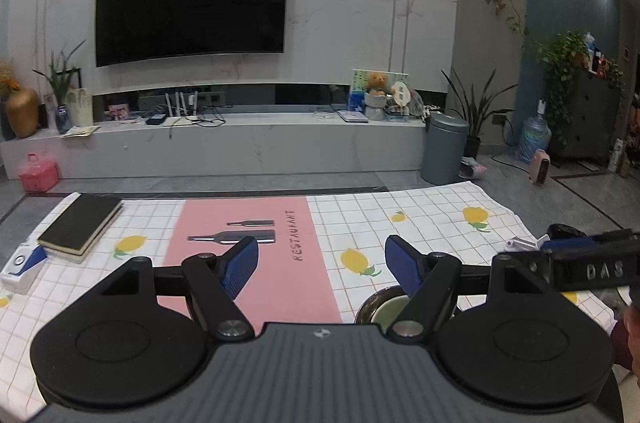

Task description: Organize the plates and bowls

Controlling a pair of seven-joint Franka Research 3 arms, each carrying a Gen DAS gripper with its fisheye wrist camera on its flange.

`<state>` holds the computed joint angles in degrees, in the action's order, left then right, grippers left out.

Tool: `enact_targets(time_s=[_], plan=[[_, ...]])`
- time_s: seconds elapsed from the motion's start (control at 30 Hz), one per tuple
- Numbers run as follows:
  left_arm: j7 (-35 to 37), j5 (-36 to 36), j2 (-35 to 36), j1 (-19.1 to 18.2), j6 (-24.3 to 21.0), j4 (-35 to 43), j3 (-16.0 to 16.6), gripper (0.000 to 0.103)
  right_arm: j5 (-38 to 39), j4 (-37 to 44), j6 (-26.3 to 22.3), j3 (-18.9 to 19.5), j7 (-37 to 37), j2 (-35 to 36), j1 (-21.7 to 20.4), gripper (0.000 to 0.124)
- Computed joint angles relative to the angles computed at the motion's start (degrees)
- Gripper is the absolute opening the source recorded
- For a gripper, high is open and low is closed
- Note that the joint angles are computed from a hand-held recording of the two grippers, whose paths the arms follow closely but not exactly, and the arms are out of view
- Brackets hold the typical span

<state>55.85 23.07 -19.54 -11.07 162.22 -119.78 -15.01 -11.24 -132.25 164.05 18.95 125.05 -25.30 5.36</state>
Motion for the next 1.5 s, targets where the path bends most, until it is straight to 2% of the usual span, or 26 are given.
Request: enact_targets(time_s=[0.2,0.57,1.0,1.5], plan=[[2.47,-1.23,-3.54,-1.63,-6.46,-1.86,0.20,0.089,-1.73,-2.98,-3.27,3.19,1.47,-4.76,0.05,0.077],[6.22,-9.21,-5.93,-5.42,-14.83,-6.10,2.03,0.087,-1.81,-8.24,-6.30,5.34,3.72,-7.80,3.03,0.077],[6.45,-11.10,-7.29,-6.13,-16.20,-8.59,1.76,0.087,-2.43,-9.94,-7.92,5.73,9.32,-7.91,3.78,0.077],[7.38,-11.56,-5.53,-5.96,-16.93,-7.68,1.91,0.087,-3.61,-9.49,-6.85,4.43,10.19,-5.57,3.90,0.077]])
